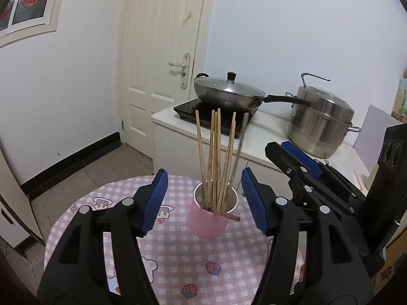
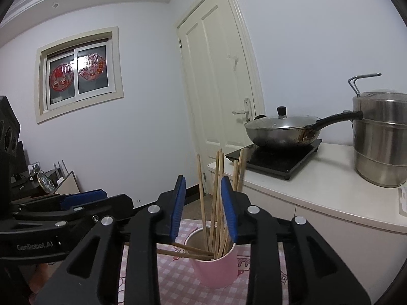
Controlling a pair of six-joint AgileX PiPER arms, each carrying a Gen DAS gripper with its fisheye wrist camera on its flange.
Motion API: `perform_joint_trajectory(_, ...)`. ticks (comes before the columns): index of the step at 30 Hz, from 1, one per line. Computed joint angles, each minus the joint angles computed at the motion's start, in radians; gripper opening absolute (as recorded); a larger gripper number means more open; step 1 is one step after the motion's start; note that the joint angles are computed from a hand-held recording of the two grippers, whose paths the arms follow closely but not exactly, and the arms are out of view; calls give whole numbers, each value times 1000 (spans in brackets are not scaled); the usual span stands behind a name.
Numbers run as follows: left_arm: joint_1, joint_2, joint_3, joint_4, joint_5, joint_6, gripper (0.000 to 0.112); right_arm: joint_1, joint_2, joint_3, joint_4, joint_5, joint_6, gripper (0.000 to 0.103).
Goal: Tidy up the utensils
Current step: 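Pull both open tools back and up from the pink cup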
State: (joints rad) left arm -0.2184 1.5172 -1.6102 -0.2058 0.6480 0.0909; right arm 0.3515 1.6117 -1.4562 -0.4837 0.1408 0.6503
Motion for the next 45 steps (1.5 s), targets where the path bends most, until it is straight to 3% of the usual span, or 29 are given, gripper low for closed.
perform_joint_trajectory(7, -6, -89, 72, 107, -24, -76, 66, 31, -68, 46, -137, 18, 128, 32)
perform_joint_trajectory(11, -12, -158, 135, 184, -58, -130, 72, 62, -110, 73, -242, 48, 226, 40)
perform_joint_trajectory(15, -19, -237, 207, 287, -91, -203, 78, 116, -157, 97, -356, 121, 327, 55)
perform_joint_trajectory(21, -61, -343, 305, 516, -122, -360, 88, 197, -229, 150, -444, 215, 401, 66)
perform_joint_trajectory(27, -112, -456, 401, 671, -111, -481, 91, 302, -284, 193, -536, 336, 472, 73)
perform_joint_trajectory(33, -194, -564, 506, 865, -79, -665, 93, 437, -320, 220, -650, 515, 559, 77)
perform_joint_trajectory(38, -190, -630, 558, 870, -79, -718, 93, 520, -348, 254, -729, 593, 634, 82)
perform_joint_trajectory(43, -223, -682, 590, 982, -51, -825, 94, 583, -367, 283, -784, 649, 689, 90)
perform_joint_trajectory(45, -204, -700, 600, 951, -59, -804, 95, 599, -369, 290, -800, 662, 710, 91)
